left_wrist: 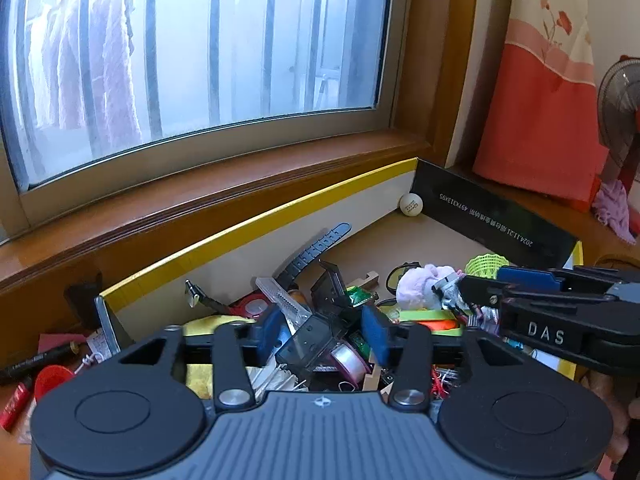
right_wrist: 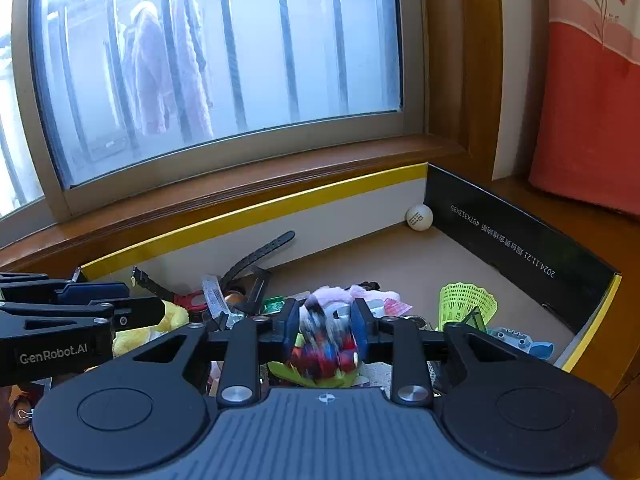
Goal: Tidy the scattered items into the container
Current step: 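Open both grippers to drop the binder clip and robot toy into the box, then move both open grippers to the shuttlecocks and toys by the wall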
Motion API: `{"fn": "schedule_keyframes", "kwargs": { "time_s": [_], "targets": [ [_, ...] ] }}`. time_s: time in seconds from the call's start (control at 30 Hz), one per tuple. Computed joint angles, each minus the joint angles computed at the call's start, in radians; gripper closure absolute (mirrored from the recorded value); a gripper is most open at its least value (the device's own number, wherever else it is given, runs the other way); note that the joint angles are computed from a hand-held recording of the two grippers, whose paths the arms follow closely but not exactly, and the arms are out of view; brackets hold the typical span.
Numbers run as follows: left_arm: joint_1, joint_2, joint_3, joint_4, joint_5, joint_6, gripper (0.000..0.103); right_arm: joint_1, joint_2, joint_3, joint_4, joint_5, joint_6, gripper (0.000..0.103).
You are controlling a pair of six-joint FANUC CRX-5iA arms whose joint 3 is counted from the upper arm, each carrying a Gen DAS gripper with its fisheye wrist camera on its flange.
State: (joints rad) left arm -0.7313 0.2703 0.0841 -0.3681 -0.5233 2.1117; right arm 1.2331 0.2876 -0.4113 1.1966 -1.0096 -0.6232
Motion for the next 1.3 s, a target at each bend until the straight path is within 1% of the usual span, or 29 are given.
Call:
{"fn": "schedule_keyframes", "kwargs": {
  "time_s": [0.03,0.07,0.1,0.13,0.27,0.3,0.4,0.5,0.73,0.93,1.03,1.13,1.3],
  "targets": [
    [0.001,-0.005,-0.005,-0.002,0.001,0.011,0.044,0.002,0.003,0.003,0.000,-0.005,0.003,0.057],
    [-0.001,-0.011,-0.009,-0.013,0.000,0.028,0.044,0.005,0.006,0.008,0.000,-0.014,0.006,0.050],
    [-0.004,-0.015,-0.008,-0.031,-0.004,0.050,0.044,0.008,0.012,0.014,0.001,-0.023,0.011,0.046],
    [-0.007,-0.022,-0.011,-0.052,-0.007,0.075,0.044,0.010,0.016,0.019,0.002,-0.029,0.014,0.044],
    [-0.009,-0.051,-0.029,-0.109,-0.038,0.160,0.040,0.020,0.020,0.030,0.010,-0.029,0.020,0.031],
    [-0.005,-0.061,-0.037,-0.114,-0.047,0.176,0.040,0.022,0.022,0.033,0.012,-0.025,0.023,0.030],
    [0.003,-0.093,-0.064,-0.142,-0.077,0.239,0.039,0.028,0.031,0.045,0.021,-0.009,0.031,0.029],
    [0.005,-0.139,-0.101,-0.205,-0.116,0.318,0.035,0.032,0.043,0.060,0.036,0.012,0.033,0.028],
    [0.002,-0.242,-0.188,-0.351,-0.279,0.514,0.033,0.030,0.089,0.121,0.073,0.107,0.071,0.027],
    [0.024,-0.336,-0.284,-0.400,-0.403,0.618,0.032,0.022,0.154,0.218,0.095,0.200,0.154,0.027],
    [0.034,-0.385,-0.332,-0.418,-0.459,0.665,0.032,0.021,0.190,0.277,0.096,0.246,0.209,0.027],
    [0.058,-0.442,-0.384,-0.424,-0.501,0.712,0.032,0.022,0.235,0.345,0.084,0.283,0.291,0.022],
    [0.092,-0.533,-0.463,-0.445,-0.565,0.774,0.030,0.035,0.325,0.497,-0.001,0.318,0.483,0.020]
  ]
}}
